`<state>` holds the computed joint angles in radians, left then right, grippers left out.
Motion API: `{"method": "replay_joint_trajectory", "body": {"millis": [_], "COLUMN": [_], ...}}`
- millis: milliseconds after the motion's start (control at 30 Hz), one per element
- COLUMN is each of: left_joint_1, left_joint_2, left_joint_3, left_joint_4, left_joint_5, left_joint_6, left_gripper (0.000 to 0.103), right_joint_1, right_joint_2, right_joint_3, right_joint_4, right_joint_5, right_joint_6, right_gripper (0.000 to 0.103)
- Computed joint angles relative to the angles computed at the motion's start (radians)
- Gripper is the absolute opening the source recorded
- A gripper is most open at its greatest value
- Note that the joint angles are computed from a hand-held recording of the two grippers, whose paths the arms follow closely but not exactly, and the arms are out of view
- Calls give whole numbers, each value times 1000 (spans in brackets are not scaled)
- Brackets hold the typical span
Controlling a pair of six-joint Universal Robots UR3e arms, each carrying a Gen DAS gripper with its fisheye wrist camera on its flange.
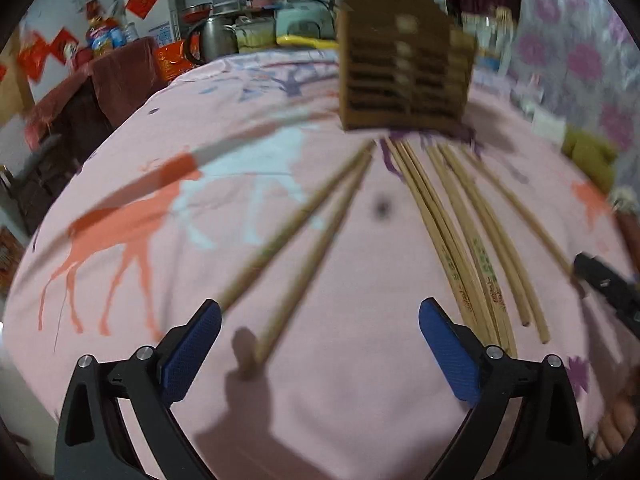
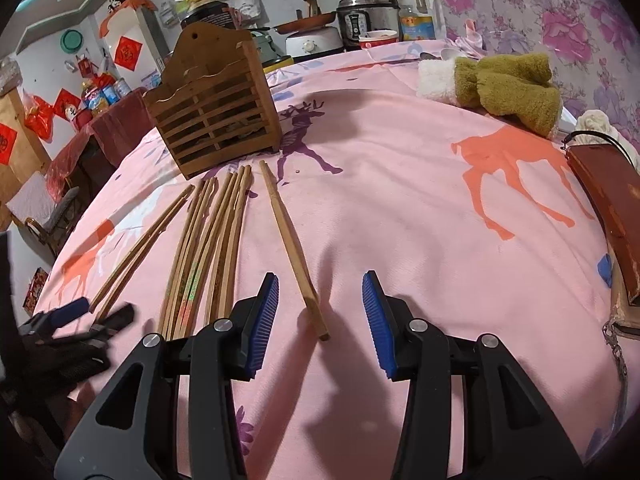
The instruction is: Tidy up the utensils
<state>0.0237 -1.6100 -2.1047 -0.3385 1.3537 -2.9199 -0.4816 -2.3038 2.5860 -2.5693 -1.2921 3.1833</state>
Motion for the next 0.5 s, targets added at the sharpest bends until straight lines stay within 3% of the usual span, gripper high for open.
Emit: {"method": "replay_joint_trajectory", "body": {"millis": [100,200,267,500], "left_joint_1": [134,210,256,289], "left_joint_2": [70,58,58,88], "left_joint_3": [-68,-66,-63,-133], "left_joint_4": [17,17,-2,39], "left_joint_5": [-96,-110,-137,-182], "left_joint_6": [11,-7,5,143], "left_gripper": [97,97,83,78], "right_joint_1": [-10,1,0,-34], "right_joint_2": [-17,-16,-33,-51], "right_joint_3": [7,10,19,33], "right_joint_4": [7,-4,-6,16], "right_joint_5": [10,-3,-10,16], "right_joint_6": [-7,-6,-12,-33], "right_gripper": [45,45,45,45]}}
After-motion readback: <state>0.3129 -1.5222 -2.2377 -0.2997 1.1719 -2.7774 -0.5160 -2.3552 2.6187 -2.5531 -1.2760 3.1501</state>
